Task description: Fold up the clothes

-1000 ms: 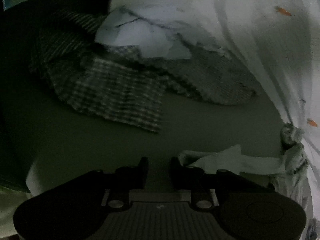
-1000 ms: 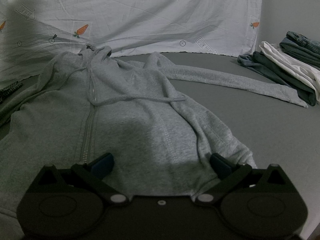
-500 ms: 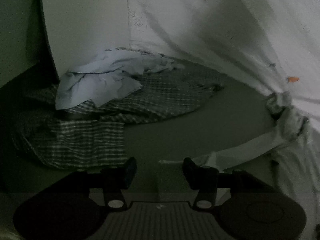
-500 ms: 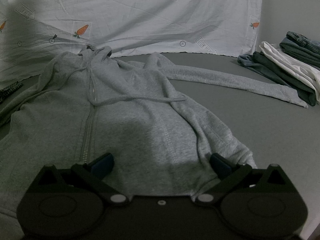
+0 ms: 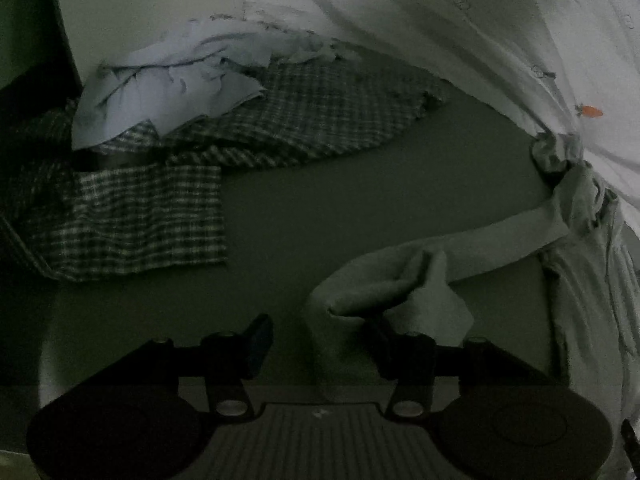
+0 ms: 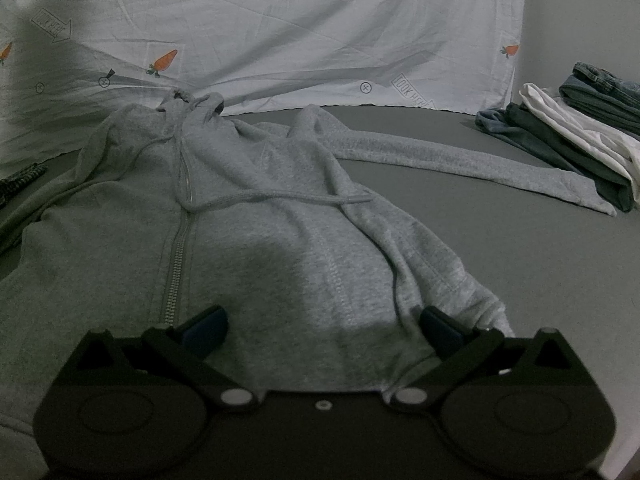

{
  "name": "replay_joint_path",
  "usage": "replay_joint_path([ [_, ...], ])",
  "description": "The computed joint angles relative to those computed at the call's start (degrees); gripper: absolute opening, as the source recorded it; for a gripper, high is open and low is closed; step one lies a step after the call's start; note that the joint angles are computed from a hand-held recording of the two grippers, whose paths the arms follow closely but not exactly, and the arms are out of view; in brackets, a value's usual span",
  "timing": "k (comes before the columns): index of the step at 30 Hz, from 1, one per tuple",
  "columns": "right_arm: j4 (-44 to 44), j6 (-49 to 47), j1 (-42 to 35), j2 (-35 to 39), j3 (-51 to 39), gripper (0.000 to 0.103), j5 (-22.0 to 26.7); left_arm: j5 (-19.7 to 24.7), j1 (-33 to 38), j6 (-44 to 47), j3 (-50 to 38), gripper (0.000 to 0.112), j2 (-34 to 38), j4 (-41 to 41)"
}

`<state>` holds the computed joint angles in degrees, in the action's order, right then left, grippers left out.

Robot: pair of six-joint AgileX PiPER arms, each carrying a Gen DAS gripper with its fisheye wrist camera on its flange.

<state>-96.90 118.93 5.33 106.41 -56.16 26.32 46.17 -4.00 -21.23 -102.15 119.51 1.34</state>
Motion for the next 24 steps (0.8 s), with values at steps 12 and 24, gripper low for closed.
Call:
replay_joint_path([
  [12, 0.46, -0.31, 0.16, 0.03, -0.14, 0.103, 0.13, 1.57, 3.70, -21.56, -9.68, 0.014, 3.85, 19.76],
  [24, 0.60, -0.34, 0.32, 0.04, -0.17, 0.103, 0.30, -6.95, -4.20, 14.24, 1.10, 0.070, -1.70, -0.28],
])
